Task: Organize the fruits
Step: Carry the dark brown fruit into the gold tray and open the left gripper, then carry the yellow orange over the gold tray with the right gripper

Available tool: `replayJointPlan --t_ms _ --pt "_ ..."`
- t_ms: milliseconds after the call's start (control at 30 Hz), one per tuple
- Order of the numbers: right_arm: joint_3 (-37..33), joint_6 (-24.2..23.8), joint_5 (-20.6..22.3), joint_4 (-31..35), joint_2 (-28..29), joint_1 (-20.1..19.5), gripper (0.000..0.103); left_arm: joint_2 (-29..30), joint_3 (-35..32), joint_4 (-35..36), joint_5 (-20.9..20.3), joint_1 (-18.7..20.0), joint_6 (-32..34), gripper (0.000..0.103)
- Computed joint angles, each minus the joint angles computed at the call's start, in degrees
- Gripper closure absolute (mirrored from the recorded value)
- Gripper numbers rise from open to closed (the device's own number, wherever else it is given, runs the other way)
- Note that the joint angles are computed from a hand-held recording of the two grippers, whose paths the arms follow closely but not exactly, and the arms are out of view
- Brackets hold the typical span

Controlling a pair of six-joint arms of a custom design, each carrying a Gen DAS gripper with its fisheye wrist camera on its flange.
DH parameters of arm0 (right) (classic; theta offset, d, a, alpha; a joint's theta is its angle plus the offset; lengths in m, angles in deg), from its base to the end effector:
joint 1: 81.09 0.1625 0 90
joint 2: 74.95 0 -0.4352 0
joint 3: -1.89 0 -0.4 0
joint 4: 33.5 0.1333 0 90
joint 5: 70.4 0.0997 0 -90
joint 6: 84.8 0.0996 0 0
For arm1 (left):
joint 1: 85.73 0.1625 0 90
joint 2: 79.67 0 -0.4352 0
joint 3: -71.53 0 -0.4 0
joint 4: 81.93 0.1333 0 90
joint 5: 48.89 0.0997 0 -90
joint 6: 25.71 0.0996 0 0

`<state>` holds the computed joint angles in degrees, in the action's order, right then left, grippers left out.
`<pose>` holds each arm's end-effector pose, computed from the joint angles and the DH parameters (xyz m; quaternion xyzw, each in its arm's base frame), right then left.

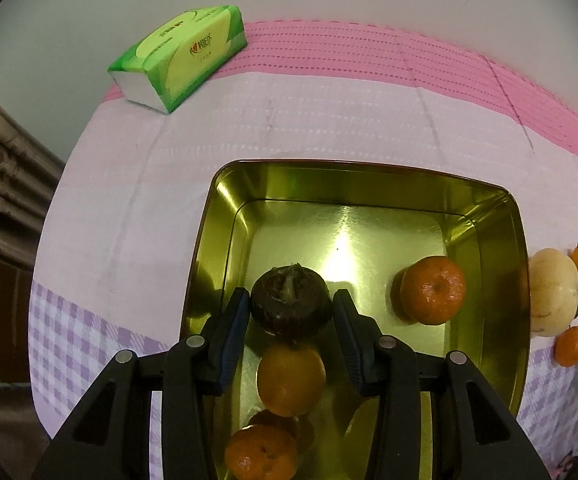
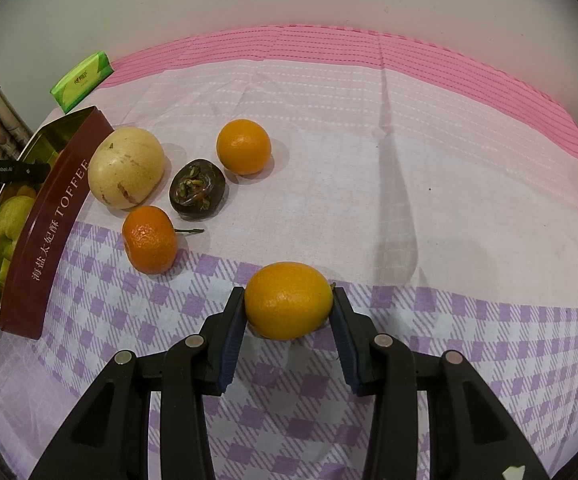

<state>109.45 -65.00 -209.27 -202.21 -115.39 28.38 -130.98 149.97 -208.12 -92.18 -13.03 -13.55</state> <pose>0.2541 -0.5440 0.0321 -0.0444 -0.9057 0.2249 0.3567 -0.0228 -0.7651 0.2680 0.2024 0.8931 -0.0902 0.3915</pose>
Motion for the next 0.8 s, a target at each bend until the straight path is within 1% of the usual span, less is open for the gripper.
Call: replayJointPlan --t_ms 333,367,500,800 --pt "0.1 0.1 -0.4 -0.1 -0.1 0.0 0.064 -0.4 0.5 -1.3 0.7 -0.2 0.6 0.057" --pt "0.0 0.3 -0.5 0.0 0.0 0.1 0.064 -0.6 0.7 -1.7 0.6 -0.2 0.8 0.055" --pt "-0.1 0.5 -0.9 -0.1 0.0 0.3 0.064 -1.8 1.8 -3.5 -0.1 -0.6 2.1 0.039" --pt "-0.6 1.1 -2.1 0.1 0.3 1.2 0.064 -5.7 5.3 -4.5 -3.1 -1.4 2.2 0.033"
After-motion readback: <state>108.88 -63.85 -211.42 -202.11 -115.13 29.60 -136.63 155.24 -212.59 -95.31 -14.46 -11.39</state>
